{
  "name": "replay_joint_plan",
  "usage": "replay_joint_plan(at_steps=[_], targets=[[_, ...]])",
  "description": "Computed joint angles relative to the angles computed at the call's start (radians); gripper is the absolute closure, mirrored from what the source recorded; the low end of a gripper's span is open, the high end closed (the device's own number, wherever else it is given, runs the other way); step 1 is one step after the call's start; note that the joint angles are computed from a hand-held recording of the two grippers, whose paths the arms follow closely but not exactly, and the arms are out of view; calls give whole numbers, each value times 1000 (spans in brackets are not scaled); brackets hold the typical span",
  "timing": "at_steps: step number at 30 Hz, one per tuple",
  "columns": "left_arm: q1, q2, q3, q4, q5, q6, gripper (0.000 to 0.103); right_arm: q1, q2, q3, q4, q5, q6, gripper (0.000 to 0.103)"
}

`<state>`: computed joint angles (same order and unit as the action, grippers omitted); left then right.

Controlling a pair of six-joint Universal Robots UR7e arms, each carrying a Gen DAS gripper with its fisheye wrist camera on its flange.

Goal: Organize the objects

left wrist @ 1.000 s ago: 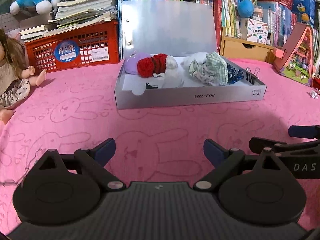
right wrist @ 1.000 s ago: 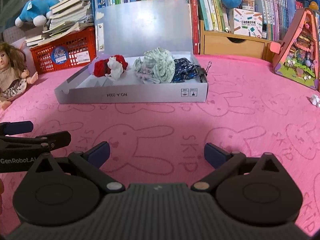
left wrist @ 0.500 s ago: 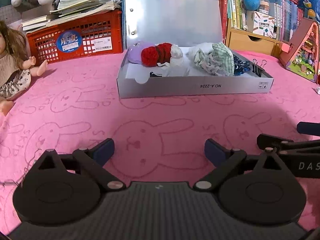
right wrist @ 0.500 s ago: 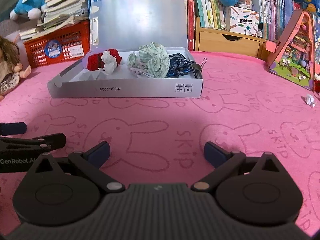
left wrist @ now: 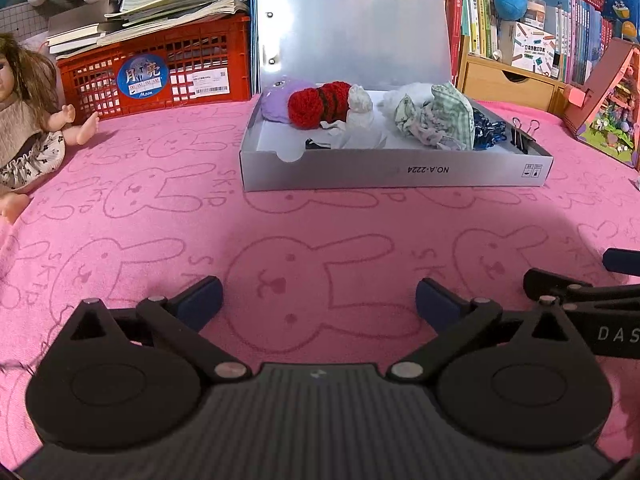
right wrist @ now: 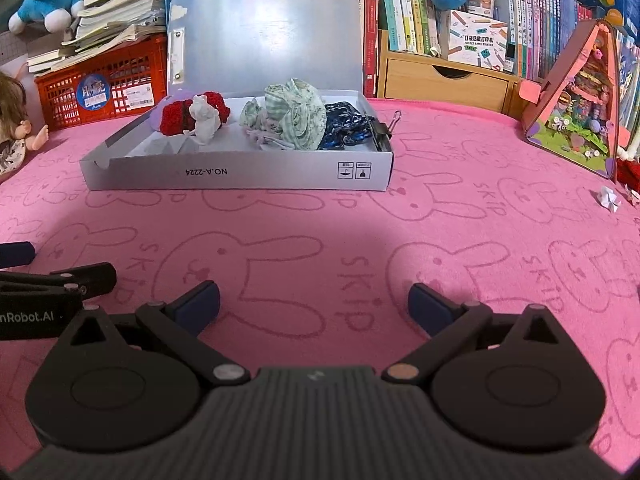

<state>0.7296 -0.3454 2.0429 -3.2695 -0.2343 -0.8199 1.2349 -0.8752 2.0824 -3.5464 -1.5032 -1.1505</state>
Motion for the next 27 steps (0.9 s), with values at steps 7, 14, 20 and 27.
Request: replay_joint_plan(at_steps=[7,14,20,27], targets=[[-6,6,1,18,14,-30,0,-10,0,12,-20,17,-5,0],[-8,5,2,28,15,-39,0,-11,0,13,-21,17,-7,0],[-8,5,3,27,15,-39,0,-10,0,13,-21,17,-7,0],[-8,5,3,27,15,-39,0,-10,0,13,-21,17,-7,0]])
